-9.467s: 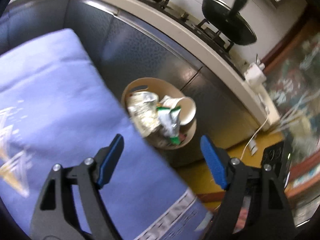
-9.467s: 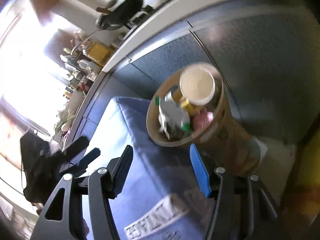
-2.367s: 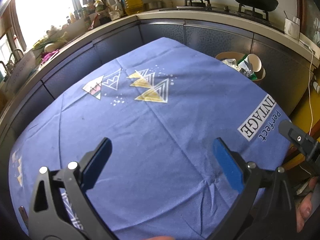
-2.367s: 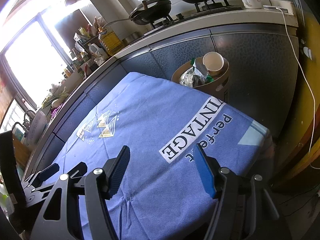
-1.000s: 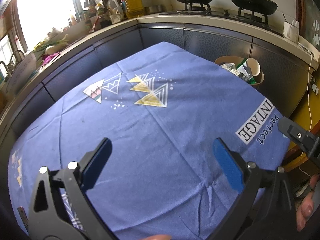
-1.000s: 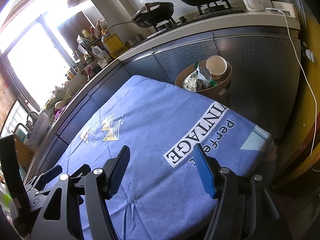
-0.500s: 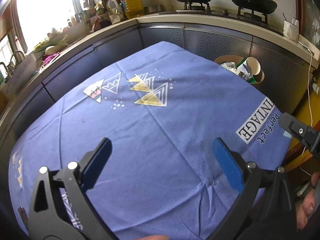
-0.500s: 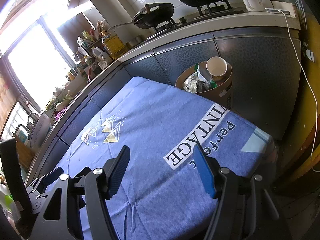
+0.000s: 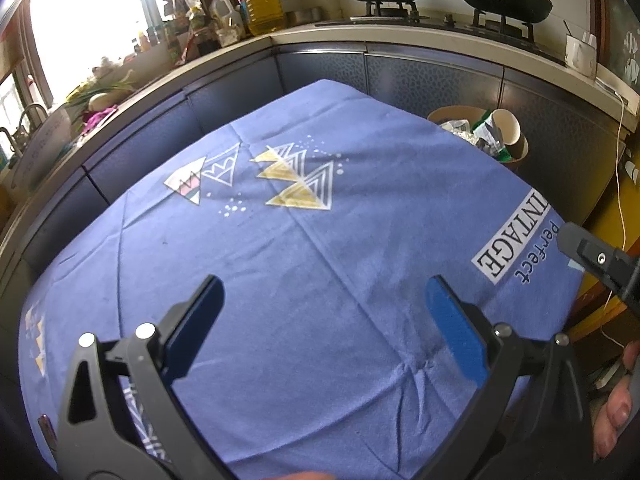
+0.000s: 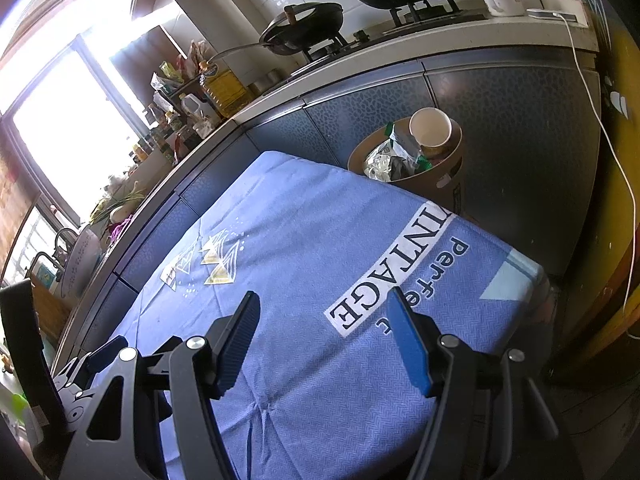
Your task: Collect trash
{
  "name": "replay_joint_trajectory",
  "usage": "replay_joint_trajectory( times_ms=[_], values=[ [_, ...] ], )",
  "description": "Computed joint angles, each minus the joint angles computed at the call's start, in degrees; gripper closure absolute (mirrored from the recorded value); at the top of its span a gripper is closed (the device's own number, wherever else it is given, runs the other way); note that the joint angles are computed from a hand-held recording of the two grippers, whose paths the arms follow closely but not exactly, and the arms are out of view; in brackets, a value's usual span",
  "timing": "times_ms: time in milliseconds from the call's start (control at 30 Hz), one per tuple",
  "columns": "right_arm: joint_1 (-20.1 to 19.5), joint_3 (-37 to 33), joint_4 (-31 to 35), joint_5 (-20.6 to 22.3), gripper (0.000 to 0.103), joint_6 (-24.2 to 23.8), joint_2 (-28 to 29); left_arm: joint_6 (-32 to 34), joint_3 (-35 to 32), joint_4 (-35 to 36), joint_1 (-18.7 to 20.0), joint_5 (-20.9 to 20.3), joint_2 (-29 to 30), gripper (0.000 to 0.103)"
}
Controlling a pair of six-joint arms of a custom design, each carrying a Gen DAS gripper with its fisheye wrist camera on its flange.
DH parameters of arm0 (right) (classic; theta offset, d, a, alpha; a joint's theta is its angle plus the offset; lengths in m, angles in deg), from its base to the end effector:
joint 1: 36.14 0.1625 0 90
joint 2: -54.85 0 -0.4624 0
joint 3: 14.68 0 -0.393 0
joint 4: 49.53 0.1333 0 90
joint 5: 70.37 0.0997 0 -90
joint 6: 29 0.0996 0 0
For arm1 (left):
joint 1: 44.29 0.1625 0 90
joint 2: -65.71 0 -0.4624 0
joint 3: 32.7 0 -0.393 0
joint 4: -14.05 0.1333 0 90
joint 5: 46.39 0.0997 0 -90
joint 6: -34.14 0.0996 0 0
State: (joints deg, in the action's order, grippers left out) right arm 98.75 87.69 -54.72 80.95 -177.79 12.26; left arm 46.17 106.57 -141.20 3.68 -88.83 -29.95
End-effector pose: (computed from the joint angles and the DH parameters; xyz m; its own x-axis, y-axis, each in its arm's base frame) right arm 0.3746 -0.3110 0.0391 -0.8957 0.3175 0.3113 -0.1299 0.4827 -0.8661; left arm -0.0850 -0.4032 0.3259 -0.5387 0.3881 -0.7478 0.7511 0.6232 -0.2177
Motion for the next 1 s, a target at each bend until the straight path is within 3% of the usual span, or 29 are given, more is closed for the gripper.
replay_joint_trajectory(
  times_ms=[1000],
  values=[
    [-0.31, 1.2, -1.54, 0.04, 0.039, -0.14, -0.4, 1.13, 0.19, -0.08, 0.55, -1.58, -0.15, 0.006]
  ],
)
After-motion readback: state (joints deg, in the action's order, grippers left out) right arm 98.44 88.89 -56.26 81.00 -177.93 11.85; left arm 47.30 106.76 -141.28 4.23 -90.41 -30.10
